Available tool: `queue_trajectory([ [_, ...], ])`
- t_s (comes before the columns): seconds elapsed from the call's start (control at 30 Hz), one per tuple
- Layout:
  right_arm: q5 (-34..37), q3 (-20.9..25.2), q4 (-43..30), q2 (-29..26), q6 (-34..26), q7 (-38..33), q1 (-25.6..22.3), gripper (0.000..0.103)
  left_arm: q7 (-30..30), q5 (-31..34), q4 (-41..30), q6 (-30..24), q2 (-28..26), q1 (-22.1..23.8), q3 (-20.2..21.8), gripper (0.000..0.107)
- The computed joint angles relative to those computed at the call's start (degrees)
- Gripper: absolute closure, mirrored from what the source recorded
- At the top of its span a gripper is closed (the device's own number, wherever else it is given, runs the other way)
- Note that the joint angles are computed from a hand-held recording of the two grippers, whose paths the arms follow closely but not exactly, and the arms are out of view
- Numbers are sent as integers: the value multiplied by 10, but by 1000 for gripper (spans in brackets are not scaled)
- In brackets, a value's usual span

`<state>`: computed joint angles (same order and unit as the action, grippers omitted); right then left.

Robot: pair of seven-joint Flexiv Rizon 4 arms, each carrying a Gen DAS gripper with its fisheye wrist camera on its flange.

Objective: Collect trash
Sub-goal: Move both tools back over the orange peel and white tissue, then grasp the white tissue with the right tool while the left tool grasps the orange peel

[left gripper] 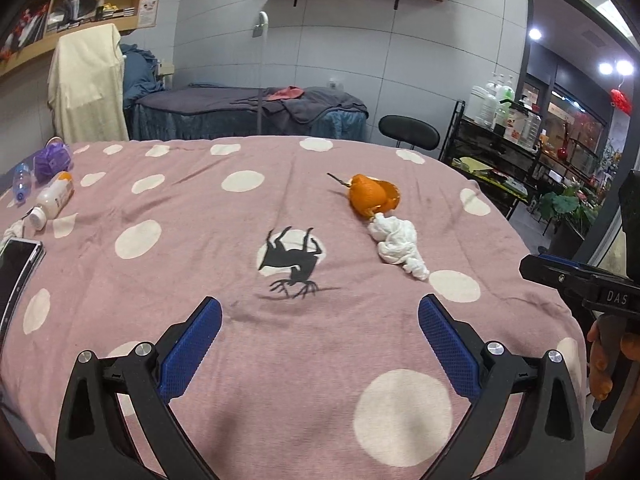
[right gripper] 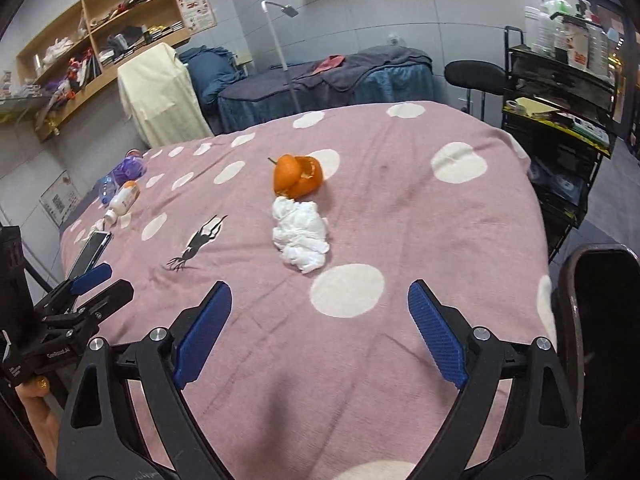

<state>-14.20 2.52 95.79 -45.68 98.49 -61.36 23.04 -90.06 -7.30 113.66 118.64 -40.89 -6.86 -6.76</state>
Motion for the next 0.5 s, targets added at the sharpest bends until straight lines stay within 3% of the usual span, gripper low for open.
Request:
queue_trajectory([
  [0.23,-35,124,-116,-58,-122,-66,-59,14,-13,20,18,-2,6,44,-10,10],
  [0.33,-31,141,-175,-86,-190,-100,-55,14,-20,39,21,-15,7,74,-28,10],
  [0.4,-21,145,-210,-104,-220,-116,-50,14,-23,73,20,-28,5,114,-63,10],
  [0.5,-9,123,-267,-129,-273,-116,-29,14,-23,90,14,-39,1,130,-76,10],
])
